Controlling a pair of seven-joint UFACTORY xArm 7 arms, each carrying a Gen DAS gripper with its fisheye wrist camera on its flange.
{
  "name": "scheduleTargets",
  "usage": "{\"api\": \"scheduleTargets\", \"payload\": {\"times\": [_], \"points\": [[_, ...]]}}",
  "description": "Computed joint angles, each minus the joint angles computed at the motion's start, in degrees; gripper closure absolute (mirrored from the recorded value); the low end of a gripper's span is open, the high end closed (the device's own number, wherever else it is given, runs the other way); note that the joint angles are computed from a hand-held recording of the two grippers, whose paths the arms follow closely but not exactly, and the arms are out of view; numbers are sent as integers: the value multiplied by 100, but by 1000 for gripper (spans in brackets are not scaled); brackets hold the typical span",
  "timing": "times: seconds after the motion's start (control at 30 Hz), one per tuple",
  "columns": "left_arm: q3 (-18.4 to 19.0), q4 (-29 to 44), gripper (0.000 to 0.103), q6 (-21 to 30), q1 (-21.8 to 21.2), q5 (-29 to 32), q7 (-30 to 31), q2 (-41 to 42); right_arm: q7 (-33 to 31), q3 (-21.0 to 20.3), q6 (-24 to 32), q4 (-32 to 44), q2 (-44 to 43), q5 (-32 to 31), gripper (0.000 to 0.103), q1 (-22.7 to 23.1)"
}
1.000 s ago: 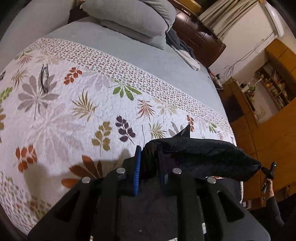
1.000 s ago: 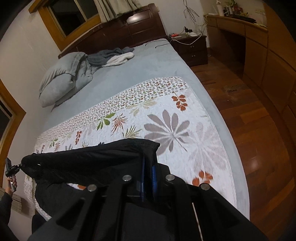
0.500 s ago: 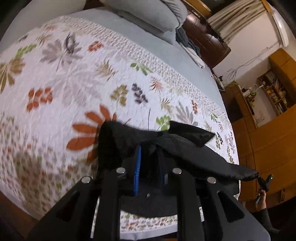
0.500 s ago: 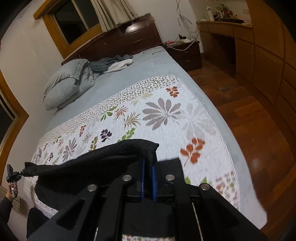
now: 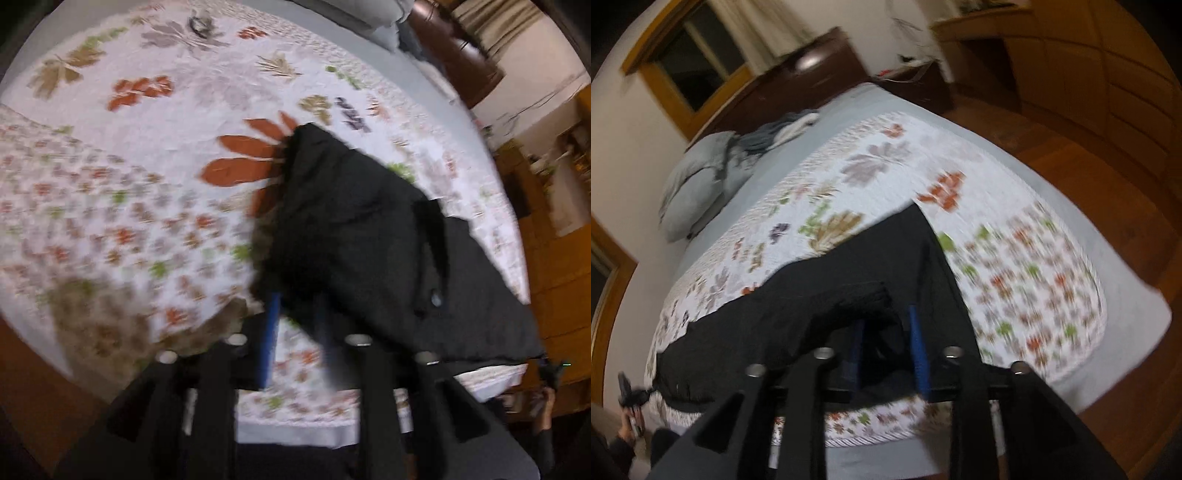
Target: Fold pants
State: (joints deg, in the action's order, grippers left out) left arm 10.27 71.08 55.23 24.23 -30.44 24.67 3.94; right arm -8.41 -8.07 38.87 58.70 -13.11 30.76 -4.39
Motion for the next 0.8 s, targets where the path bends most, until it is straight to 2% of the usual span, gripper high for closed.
{"api": "scheduleTargets", "payload": {"times": [0.07, 0.13, 0.17, 0.2, 0.27, 0.3, 0.33, 0.37, 0.53, 0.67, 0.73, 0.8], "points": [[10, -270, 34, -369, -74, 606, -224, -294, 184, -8, 74, -155, -117, 63, 56, -24], [23, -512, 32, -580, -132, 1197, -398, -616, 422, -58, 156, -320, -257, 240, 49, -32], [-57, -691, 32, -741, -105, 1515, -612, -848, 417, -154, 233, -395, -324, 518, 48, 13], [98, -811, 30, -822, -319, 1594, -724, -1039, 360, -264, 266, -532, -434, 920, 48, 81], [67, -1047, 23, -851, -389, 1230, -585, -1429, 220, -368, 177, -749, -611, 1482, 44, 195], [75, -1228, 16, -948, -526, 964, -514, -1668, 152, -401, 141, -829, -677, 1708, 41, 253], [90, -1395, 14, -1049, -685, 677, -467, -1857, 26, -446, 78, -906, -717, 2004, 34, 340], [115, -1516, 14, -1118, -835, 436, -447, -1958, -13, -441, -18, -971, -733, 2208, 33, 391], [272, -1729, 13, -798, -1640, -1208, -241, -1902, -145, -380, -370, -990, -620, 2764, 32, 545], [91, -1811, 13, -846, -1746, -1634, -517, -1560, -245, -329, -524, -766, -186, 3239, 32, 589], [25, -1855, 13, -821, -1704, -1833, -919, -1406, -140, -213, -541, -669, 0, 3195, 32, 513], [-31, -1910, 13, -907, -1672, -1959, -964, -1325, -182, -124, -505, -590, 132, 3146, 32, 456]]}}
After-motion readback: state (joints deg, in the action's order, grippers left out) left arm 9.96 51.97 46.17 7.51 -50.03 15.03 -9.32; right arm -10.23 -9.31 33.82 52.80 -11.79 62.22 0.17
